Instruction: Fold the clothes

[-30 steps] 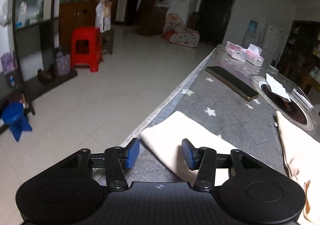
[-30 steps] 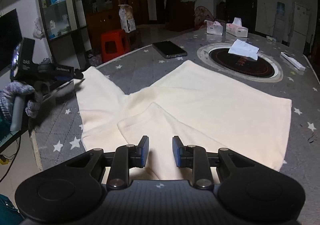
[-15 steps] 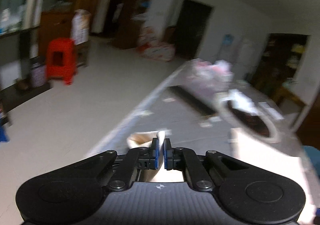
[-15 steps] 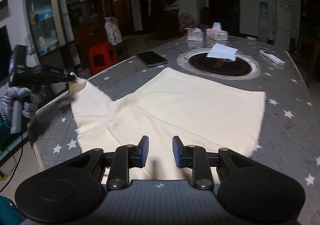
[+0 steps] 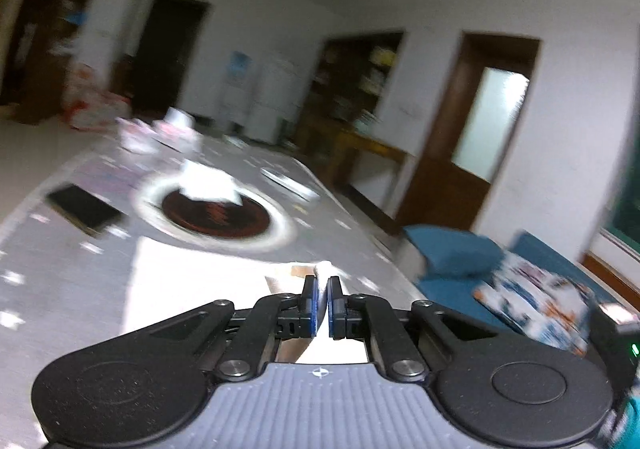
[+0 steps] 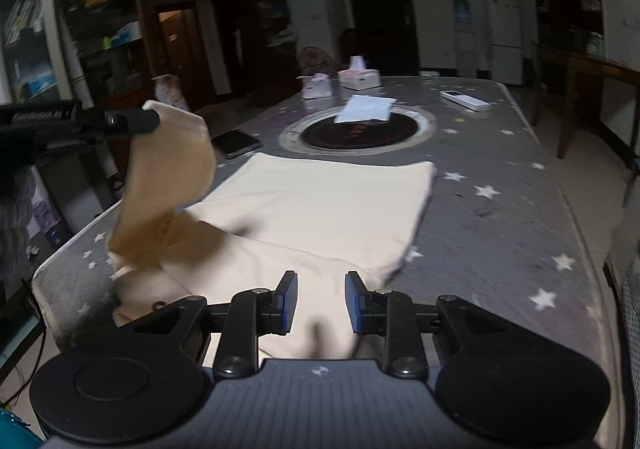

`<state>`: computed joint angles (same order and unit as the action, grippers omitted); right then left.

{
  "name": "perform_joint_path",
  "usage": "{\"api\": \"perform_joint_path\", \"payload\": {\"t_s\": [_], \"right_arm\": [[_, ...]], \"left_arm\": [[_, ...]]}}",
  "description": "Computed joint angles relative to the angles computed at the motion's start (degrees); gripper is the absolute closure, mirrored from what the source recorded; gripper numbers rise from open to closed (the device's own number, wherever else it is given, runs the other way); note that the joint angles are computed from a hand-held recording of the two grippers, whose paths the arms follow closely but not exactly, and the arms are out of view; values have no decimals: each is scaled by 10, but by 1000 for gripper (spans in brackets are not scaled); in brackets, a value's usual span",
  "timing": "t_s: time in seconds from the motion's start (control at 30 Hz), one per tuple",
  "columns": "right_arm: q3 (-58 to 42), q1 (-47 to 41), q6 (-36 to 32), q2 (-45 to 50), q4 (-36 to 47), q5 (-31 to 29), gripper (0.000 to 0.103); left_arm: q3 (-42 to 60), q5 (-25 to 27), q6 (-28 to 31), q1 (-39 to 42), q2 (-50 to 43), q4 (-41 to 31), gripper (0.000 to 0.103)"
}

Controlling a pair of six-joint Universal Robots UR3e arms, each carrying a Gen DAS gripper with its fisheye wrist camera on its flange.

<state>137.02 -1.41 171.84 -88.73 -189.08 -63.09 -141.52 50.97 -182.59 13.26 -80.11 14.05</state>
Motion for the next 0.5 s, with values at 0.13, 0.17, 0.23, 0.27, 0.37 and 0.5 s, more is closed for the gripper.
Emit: {"api": "perform_joint_path", "payload": {"t_s": [0.13,0.17,0.23,0.27,0.37,0.5], "right_arm": [[27,-29,-2,-15,-4,10,78],[31,-33,-3,-17,-3,12,78],[35,-39,-2,-19,-3,15,78],[35,-40,-3,-18,-3,17,78],[16,-30,1,-6,0,15,78],[-25,-5,6,31,6,17,78]], "left_arm": [[32,37,7,-90,-97,16,97],[40,39,11,-101,-114,5,94],[44,29,36,-111,-120,-46,90],[38,25,54,-110,-114,-64,90],[13,7,93,-79,-78,-98,90],[-20,-6,122,-10,-11,-138,88]]}}
